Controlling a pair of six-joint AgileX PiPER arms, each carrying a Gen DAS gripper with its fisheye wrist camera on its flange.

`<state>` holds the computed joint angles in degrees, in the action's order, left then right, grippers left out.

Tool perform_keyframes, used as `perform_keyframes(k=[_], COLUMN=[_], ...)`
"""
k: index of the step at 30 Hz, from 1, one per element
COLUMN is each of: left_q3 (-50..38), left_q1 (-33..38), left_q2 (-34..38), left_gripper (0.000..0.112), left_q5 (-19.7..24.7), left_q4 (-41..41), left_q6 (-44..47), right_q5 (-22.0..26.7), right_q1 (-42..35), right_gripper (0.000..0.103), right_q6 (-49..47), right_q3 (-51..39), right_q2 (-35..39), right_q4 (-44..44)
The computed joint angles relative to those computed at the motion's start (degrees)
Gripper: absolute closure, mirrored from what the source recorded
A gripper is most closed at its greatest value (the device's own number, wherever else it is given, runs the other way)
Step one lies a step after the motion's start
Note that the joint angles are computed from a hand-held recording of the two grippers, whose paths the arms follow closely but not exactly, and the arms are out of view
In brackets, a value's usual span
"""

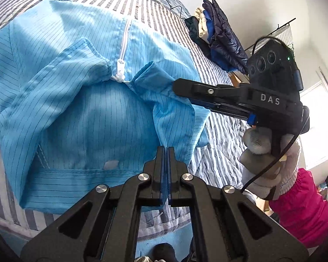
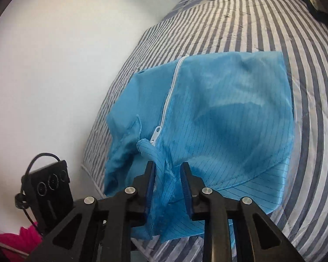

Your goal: Fold large clothes

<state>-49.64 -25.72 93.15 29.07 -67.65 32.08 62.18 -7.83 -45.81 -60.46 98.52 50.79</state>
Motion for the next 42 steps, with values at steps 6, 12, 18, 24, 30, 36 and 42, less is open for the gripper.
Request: perform_keyframes(k=[6,12,18,24,30,36,42], left_q3=[-0.91,0.3,0.83,0.94,0.94,0.31,-2.76], left_q1=[-0.76,-0.22,-0.02,-0.42,-1.55,-1.99,7.9], left_q2=[0.72,0.03,-0.08,0.34,1.07,-1.54,-10.09], left_gripper=[0.112,0.112,0.112,0.112,0.112,0.112,0.109], left_q5=[-1.14,-1.57,-1.27,-1.63,-2.5,0.1,3.89], left_q4=[1.3,1.21,0.22,0.19,0.72,5.46,16.93], left_q6=[-1.62,-0.75,0.83,0.72,0.75,-1.25,-9.69], right_q5=[-3.58,-2.53,-4.47,-9.0,3.55,-1.19,-10.79], right_q1=[7.32,9.31,11.44,11.97,-2.69,-5.01,-1.09], right_gripper=[0.07,0.067,0.072,0.091,0.102,0.096,0.076], right_q6=[-0.38,0.77,2.64,3.0,-5.17,-3.31,0.19], right_q3=[0.57,0.87,2.78,1.45,1.56,3.91,3.82], right_q2=[-3.59,-7.33,-9.74,-5.06,8.53,4.76,-6.69], right_q4=[-4.36,-9.6,-16.59,-13.4,11.98,8.32,-2.03])
